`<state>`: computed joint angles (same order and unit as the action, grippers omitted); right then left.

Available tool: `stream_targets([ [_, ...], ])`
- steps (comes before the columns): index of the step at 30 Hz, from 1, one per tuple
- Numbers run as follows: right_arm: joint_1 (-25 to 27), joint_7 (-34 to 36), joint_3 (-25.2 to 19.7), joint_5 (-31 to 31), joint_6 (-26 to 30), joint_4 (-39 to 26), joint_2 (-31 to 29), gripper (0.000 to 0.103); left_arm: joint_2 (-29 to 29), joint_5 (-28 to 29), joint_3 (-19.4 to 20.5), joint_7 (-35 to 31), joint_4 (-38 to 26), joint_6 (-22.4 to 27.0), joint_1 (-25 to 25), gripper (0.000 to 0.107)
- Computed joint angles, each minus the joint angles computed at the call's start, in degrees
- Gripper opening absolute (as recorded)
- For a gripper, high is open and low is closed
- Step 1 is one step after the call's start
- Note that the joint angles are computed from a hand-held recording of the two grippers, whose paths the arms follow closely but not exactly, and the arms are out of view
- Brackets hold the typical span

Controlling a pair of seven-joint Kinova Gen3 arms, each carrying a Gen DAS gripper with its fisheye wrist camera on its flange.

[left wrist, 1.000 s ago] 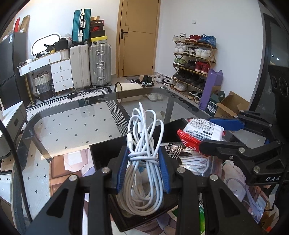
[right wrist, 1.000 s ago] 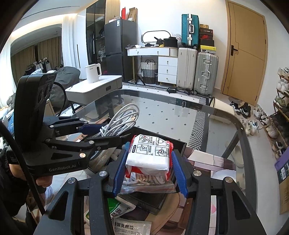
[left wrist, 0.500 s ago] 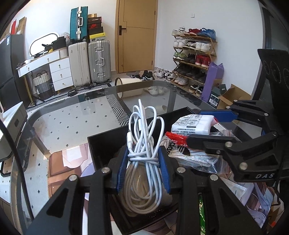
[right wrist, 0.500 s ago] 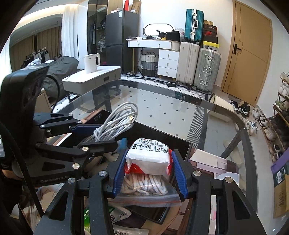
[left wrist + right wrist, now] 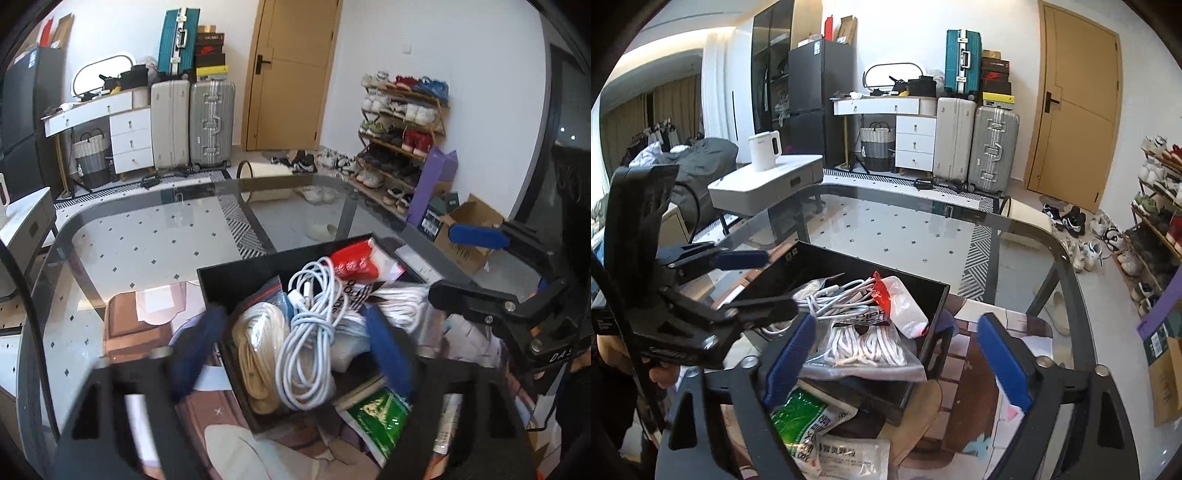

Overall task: Organize soft objects
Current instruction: 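Open both grippers to drop the cable and packet into the box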

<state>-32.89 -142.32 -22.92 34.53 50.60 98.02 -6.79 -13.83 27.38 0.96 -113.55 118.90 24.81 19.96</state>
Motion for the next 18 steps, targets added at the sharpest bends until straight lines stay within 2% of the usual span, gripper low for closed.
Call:
stream_targets([
  [2, -0.06, -1.96, -0.9, 1.1, 0.27, 0.66, -0.91, 0.1, -1.68, -2.79, 2.7, 3.7, 1.22, -1.84, -2.12, 0.103],
  [8, 1.13, -3.79, -2.05, -1.4, -0.64, 2.62, -3.52, 0.102, -4.57, -4.68, 1.22, 8.22, 2.99, -0.86, -2.04, 0.103],
  [18, 2.38, -4.86, -5.24, -5.32, -0.52, 6.25, -5.65, 0.102, -10.03, -11.5, 4.6, 17.7, 5.93, 0.29, -4.49, 0.103],
])
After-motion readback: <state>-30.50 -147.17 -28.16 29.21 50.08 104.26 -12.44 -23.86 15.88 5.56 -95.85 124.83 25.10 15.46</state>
